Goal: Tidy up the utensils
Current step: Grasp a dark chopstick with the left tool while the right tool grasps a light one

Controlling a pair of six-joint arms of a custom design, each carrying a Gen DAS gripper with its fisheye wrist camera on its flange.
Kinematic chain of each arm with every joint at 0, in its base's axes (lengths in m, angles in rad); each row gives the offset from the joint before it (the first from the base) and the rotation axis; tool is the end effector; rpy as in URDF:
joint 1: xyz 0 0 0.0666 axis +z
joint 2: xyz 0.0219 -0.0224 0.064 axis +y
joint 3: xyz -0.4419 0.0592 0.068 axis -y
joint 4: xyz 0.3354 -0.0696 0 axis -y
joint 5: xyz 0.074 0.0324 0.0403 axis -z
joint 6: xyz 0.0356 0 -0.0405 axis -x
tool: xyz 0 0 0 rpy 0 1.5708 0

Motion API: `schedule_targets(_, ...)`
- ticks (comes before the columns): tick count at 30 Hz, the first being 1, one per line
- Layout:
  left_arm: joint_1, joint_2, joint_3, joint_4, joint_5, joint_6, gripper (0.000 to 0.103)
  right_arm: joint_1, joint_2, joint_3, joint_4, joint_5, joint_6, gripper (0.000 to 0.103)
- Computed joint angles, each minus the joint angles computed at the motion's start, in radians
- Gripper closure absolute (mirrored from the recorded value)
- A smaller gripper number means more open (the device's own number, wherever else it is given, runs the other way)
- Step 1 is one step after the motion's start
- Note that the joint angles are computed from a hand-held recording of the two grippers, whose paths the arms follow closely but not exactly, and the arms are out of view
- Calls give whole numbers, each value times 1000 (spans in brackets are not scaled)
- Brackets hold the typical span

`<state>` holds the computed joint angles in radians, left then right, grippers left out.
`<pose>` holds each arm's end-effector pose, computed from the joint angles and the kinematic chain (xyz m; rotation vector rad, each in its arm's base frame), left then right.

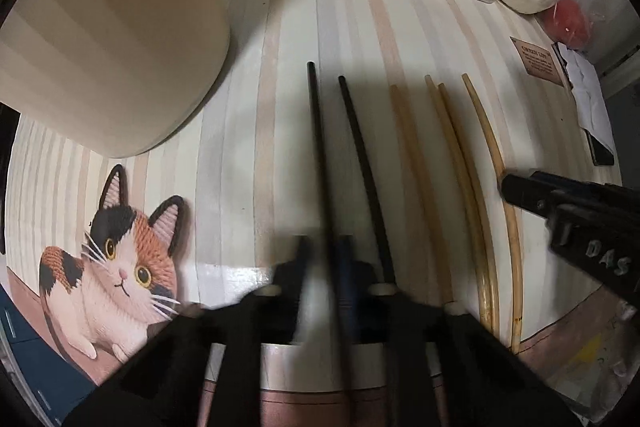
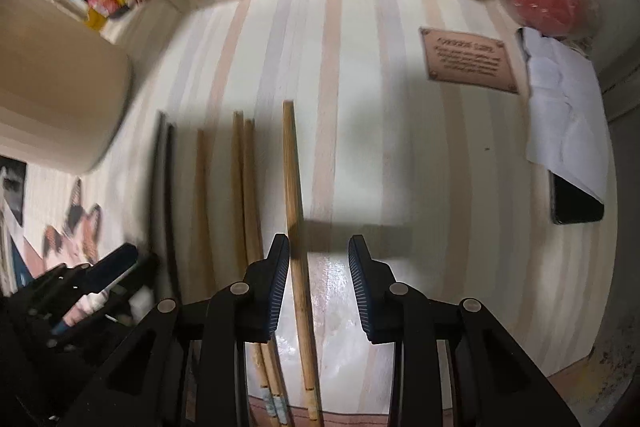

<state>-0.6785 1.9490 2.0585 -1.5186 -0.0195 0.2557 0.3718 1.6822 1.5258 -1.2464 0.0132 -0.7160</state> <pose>0.4666 -0.3758 0.4446 0.6245 2.9213 -0.0830 0.4550 0.1765 0.4019 0.5135 2.9445 0.1133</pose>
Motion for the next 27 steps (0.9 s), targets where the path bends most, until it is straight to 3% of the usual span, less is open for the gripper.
schedule_targets(6, 43, -38, -61, 7, 4, 34, 99, 15, 25, 44, -52, 2, 17, 96)
schedule_targets(17, 141, -140, -219, -28, 108, 60, 99, 7, -18, 2, -150, -122, -5, 97)
schedule_targets(24, 188, -32, -53, -80, 113, -6, 94, -43, 32, 71, -209, -142, 7, 96)
schedule_targets(27, 186, 4, 7, -98, 99, -17, 94, -53, 59, 116, -237, -110, 25, 96)
